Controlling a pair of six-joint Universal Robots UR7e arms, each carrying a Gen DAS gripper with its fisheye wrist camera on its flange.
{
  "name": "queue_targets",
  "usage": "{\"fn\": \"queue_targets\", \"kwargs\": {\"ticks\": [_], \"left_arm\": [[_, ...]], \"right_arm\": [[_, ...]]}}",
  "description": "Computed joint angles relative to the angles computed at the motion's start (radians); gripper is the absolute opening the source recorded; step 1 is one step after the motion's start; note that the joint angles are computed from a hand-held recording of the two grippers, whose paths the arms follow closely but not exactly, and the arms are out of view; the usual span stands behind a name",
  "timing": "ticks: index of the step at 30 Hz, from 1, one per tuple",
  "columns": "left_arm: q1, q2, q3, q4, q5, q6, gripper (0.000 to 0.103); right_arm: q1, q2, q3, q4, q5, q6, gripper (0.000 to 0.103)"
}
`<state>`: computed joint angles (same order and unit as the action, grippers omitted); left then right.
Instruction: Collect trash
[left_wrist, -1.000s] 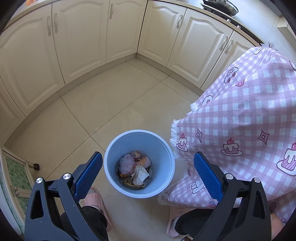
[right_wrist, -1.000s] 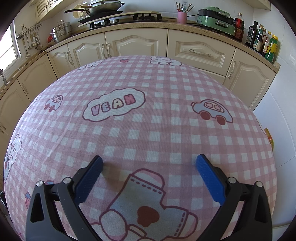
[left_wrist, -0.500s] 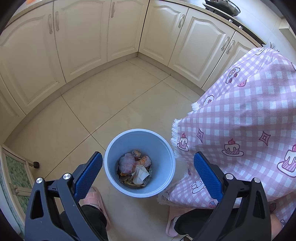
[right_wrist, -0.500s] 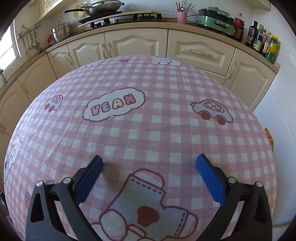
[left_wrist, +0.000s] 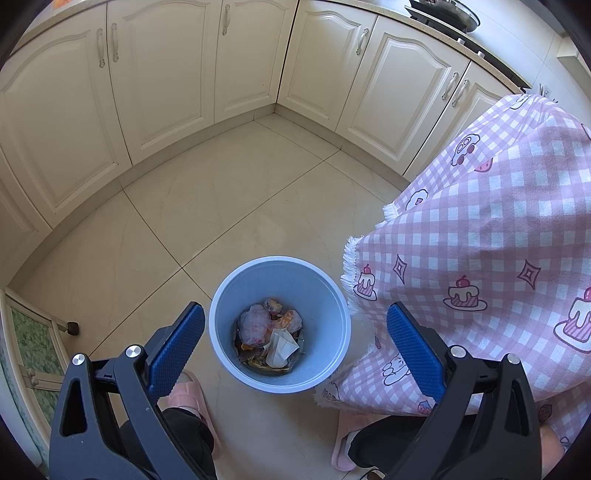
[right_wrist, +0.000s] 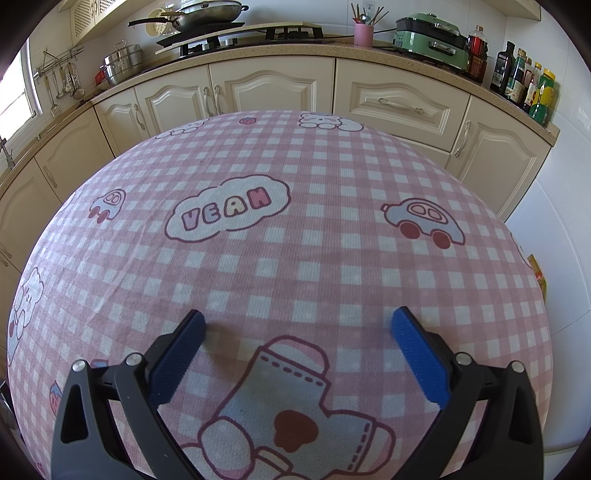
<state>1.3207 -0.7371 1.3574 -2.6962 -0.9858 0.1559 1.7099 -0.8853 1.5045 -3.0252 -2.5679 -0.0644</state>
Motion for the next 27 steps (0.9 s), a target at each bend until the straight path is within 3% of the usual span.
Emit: {"fn": "queue_targets", "kwargs": {"ticks": [27], "left_arm": [[0.001, 0.002, 0.004, -0.013, 0.011, 0.005, 0.095]], "right_arm": [[-0.001, 0.0, -0.001, 0.0, 0.0, -0.001, 0.099]]}}
